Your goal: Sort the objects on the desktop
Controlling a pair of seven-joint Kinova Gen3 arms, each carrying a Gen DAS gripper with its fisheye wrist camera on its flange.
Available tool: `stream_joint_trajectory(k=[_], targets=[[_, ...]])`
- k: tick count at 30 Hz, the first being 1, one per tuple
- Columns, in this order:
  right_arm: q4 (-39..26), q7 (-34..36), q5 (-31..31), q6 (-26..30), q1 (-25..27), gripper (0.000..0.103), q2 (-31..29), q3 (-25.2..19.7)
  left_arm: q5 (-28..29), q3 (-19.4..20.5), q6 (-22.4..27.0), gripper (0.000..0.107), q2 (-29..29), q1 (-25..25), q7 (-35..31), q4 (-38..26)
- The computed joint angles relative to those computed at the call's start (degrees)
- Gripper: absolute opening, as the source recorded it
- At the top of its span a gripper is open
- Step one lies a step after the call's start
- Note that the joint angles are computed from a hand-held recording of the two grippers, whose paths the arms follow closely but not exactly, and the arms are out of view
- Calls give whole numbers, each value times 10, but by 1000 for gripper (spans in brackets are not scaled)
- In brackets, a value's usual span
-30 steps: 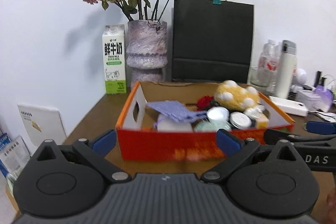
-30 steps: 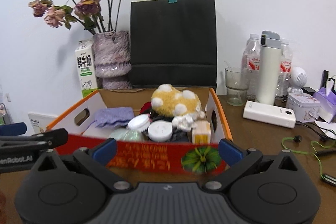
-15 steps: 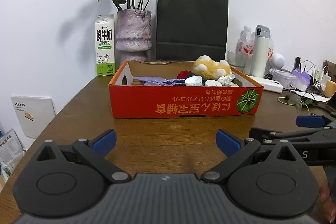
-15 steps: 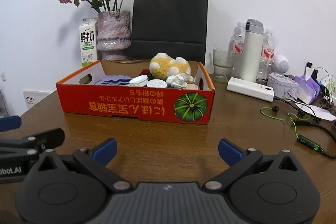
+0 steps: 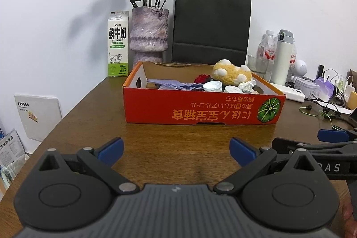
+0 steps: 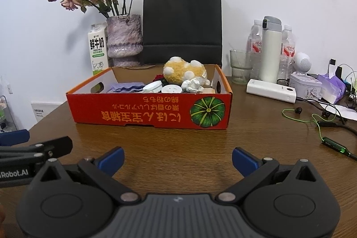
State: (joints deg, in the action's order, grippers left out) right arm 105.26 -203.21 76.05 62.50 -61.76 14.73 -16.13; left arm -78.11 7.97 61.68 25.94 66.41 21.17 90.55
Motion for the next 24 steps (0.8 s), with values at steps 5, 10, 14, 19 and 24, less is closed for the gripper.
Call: stream_joint_trajectory(k=[5, 10, 14, 19, 24], targets=[[11, -20, 14, -7, 2, 103, -6, -1, 5, -1, 14, 103, 4, 4, -4, -6], [9, -13, 12, -9, 5, 103, -5, -4, 28, -3, 29, 103, 14, 5, -30, -27], [10, -14, 12, -9, 4, 103, -5, -5, 40, -9, 35, 103, 20, 9, -48, -37], [8, -8, 7, -9, 5, 103, -4, -5, 55, -15, 43, 103, 28, 14, -71, -51], [7, -7, 6, -10, 5, 103, -4, -4, 61, -21, 48, 103, 31, 19, -79, -58]])
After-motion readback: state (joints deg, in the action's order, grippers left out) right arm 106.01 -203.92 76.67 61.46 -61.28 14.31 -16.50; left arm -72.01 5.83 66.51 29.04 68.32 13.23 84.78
